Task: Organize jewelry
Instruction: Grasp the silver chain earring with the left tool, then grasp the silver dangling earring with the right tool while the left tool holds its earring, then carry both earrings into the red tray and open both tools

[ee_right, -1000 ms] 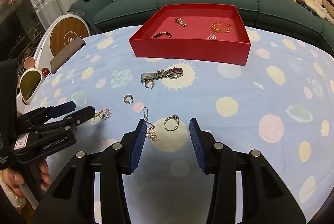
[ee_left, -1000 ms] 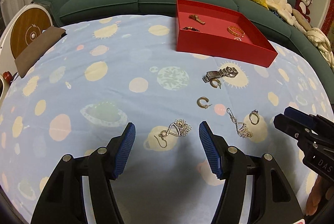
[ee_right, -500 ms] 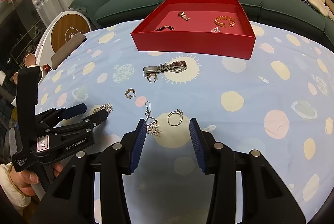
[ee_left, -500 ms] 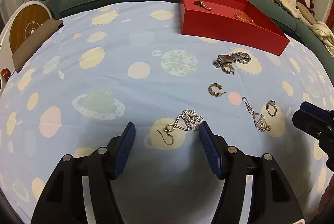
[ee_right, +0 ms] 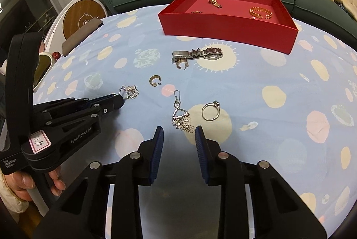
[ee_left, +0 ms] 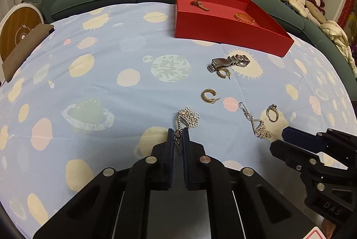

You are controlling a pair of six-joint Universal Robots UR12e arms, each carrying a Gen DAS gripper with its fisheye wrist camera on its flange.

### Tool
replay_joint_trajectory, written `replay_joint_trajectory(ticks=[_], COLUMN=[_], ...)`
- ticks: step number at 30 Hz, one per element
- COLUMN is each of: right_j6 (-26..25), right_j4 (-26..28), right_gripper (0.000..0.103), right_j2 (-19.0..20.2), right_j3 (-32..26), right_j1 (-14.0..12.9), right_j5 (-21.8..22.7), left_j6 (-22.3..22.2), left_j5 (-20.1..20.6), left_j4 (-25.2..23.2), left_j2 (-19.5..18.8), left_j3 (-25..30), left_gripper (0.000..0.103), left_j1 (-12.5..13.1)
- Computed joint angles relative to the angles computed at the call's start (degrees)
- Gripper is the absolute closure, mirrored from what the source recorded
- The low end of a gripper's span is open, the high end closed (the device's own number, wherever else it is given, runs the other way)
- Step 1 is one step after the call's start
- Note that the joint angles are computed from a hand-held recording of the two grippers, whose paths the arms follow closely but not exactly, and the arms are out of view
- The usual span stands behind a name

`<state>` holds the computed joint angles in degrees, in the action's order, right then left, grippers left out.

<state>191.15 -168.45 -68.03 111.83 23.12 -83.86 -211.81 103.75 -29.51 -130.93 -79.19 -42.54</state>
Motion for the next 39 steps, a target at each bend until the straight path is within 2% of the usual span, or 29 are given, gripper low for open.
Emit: replay_joint_trajectory(ticks=[13,16,23,32,39], right_j6=[0.0,-0.7,-0.3,1.0,2.4], right_j4=[-0.2,0.0,-0.7,-4.7,-9.1], right_gripper=[0.079,0.088,0.090,0.091,0.091], right_j2=[2.9,3.2,3.2,1.5,-1.0], right_j3=[-2.8,-3.1,-3.0,-2.0,-0.9], right_j1=[0.8,1.1,1.1,0.5,-0.9], right_j5=[-2.7,-3.9,-4.1,-3.1,-2.1], left_j6=[-1.1,-1.4,-1.8,-1.5,-0.7], left_j5=[-1.6,-2.0,-2.3,-2.8,-3.3], left_j4=[3.6,4.2,5.4,8.1,9.8], left_j2=[1.6,1.9,2.5,3.0,2.6], left_j3=[-2.5,-3.0,-3.6,-3.5,-0.7], left_gripper=[0.098,0.098,0.098,0.098,0.098], left_j1=[0.7,0.8,1.0,0.8,0.6])
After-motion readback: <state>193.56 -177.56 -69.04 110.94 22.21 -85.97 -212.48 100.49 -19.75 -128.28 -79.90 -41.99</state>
